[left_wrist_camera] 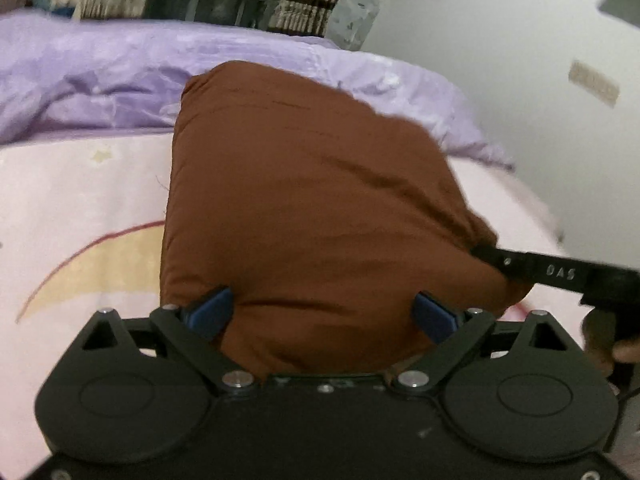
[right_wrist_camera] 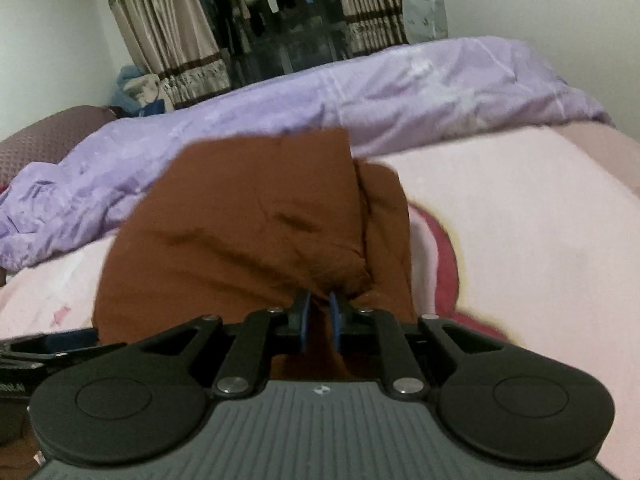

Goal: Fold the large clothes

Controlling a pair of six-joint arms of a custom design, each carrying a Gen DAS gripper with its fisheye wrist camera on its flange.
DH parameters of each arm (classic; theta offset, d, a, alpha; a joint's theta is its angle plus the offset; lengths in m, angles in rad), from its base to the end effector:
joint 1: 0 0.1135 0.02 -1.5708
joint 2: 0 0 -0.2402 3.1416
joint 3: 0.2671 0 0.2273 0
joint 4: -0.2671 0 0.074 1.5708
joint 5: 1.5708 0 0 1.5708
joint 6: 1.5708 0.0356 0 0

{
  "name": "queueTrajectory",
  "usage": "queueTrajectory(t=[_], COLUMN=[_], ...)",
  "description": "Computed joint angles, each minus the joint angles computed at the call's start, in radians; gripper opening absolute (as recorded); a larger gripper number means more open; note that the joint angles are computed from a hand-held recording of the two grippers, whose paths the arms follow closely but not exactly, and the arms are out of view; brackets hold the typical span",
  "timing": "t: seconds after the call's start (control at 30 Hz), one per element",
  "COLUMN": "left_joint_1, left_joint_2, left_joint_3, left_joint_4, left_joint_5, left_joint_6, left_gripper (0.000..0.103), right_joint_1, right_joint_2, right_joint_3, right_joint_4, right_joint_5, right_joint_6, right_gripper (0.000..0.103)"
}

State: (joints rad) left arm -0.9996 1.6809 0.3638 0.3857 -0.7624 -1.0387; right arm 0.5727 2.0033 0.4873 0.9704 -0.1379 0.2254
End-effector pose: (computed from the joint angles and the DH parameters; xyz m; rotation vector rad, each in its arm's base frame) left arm 0.1391 -0.1710 0.0750 -0.3311 2.1691 -0.1564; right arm 0.2377 0.1591 0.0593 -0.4583 2.1244 0.6130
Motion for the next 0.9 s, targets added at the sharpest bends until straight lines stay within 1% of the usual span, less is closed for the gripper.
queueTrajectory(t=[0.07, 0.13, 0.2, 0.23, 0.33, 0.37, 0.47, 0.53, 0.57, 0.67, 0.77, 0.83, 0.9], left_joint_1=[-0.013, -0.019, -0.024, -0.026, -0.026, -0.014, -0.021, -0.031, -0.022, -0.030, 0.006, 0.058, 0.109], left_joint_2=[0.067, 0.113, 0.126, 0.117, 0.059, 0.034, -0.047, -0.127, -0.153, -0.261, -0.339, -0.373, -0.362], left_joint_3=[0.013, 0.000, 0.002, 0.003, -0.005, -0.027, -0.023, -0.028, -0.037, -0.035, -0.017, 0.000, 0.013], left_joint_4=[0.021, 0.087, 0.091, 0.082, 0.043, 0.054, -0.034, -0.102, -0.101, -0.188, -0.236, -0.249, -0.236], left_joint_5=[-0.021, -0.036, -0.044, -0.043, -0.030, -0.020, -0.028, -0.040, -0.039, -0.085, -0.103, -0.081, -0.038], left_joint_6=[-0.016, -0.003, 0.001, 0.003, 0.012, 0.031, 0.035, 0.016, 0.021, 0.019, 0.080, 0.131, 0.166], left_gripper=[0.099, 0.101, 0.101, 0.101, 0.100, 0.100, 0.100, 0.100, 0.099, 0.099, 0.099, 0.099, 0.099], right_joint_1=[0.015, 0.018, 0.010, 0.007, 0.002, 0.000, -0.002, 0.005, 0.014, 0.041, 0.068, 0.082, 0.089], right_joint_2=[0.080, 0.140, 0.166, 0.161, 0.113, 0.097, 0.047, -0.013, -0.051, -0.141, -0.215, -0.231, -0.224], right_joint_3=[-0.028, -0.056, -0.060, -0.063, -0.054, -0.053, -0.067, -0.074, -0.083, -0.102, -0.089, -0.059, -0.023], right_joint_4=[0.131, 0.253, 0.298, 0.294, 0.224, 0.204, 0.163, 0.117, 0.092, 0.053, -0.009, -0.047, -0.084], right_joint_5=[0.016, 0.022, 0.006, 0.001, -0.004, -0.009, -0.010, 0.004, 0.020, 0.061, 0.092, 0.115, 0.133], right_joint_6=[0.021, 0.042, 0.065, 0.069, 0.050, 0.045, 0.043, 0.044, 0.046, 0.038, 0.030, 0.018, 0.017], right_gripper=[0.009, 0.007, 0.007, 0.007, 0.007, 0.007, 0.008, 0.014, 0.015, 0.022, 0.023, 0.024, 0.024])
